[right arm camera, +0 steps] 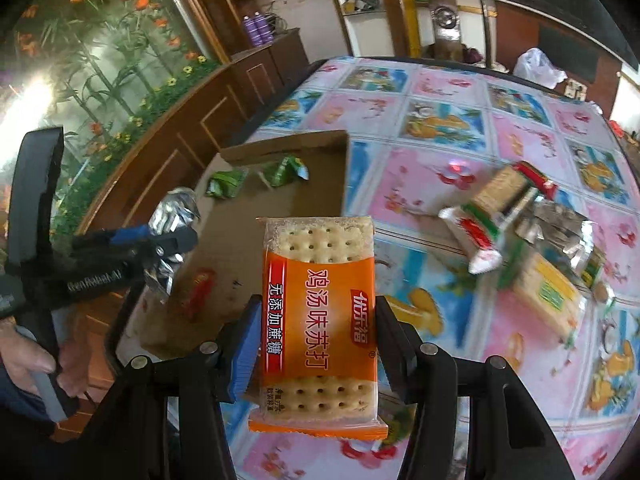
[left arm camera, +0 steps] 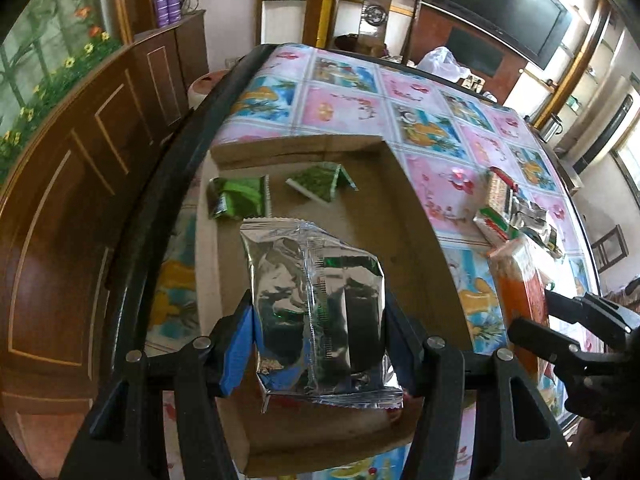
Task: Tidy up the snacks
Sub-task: 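Carry the cracker pack and foil pack toward the box, then lower the foil pack and cracker pack into the box and open both grippers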
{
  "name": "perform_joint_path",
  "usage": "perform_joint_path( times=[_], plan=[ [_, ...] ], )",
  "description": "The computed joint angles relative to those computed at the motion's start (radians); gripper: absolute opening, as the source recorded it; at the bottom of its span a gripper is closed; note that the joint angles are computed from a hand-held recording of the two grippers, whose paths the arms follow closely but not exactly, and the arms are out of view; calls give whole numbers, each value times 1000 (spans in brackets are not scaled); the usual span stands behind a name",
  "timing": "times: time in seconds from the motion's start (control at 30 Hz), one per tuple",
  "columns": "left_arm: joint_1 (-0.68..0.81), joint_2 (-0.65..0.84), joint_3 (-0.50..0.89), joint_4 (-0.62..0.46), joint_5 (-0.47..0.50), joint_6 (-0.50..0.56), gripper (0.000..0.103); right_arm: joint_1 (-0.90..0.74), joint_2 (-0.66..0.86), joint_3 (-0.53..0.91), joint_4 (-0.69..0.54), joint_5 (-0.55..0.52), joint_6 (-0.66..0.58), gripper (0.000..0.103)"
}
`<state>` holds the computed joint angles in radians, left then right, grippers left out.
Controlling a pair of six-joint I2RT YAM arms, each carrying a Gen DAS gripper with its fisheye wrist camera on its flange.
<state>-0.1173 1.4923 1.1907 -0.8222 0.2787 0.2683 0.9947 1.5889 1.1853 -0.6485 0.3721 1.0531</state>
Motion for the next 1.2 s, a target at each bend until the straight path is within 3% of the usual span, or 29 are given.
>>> perform_joint_path(
  times=[0.3, 0.53, 1.2],
  plan=[
    [31, 56, 9, 11, -2, 6, 58, -87, 173, 158, 41, -117, -100, 58],
    [34, 92, 29, 14, -4, 15, 58, -142, 259, 242, 46, -173, -109, 58],
    [21, 212, 69, 82, -34, 17, 58, -233, 496, 501, -42, -224, -176, 58]
  ],
)
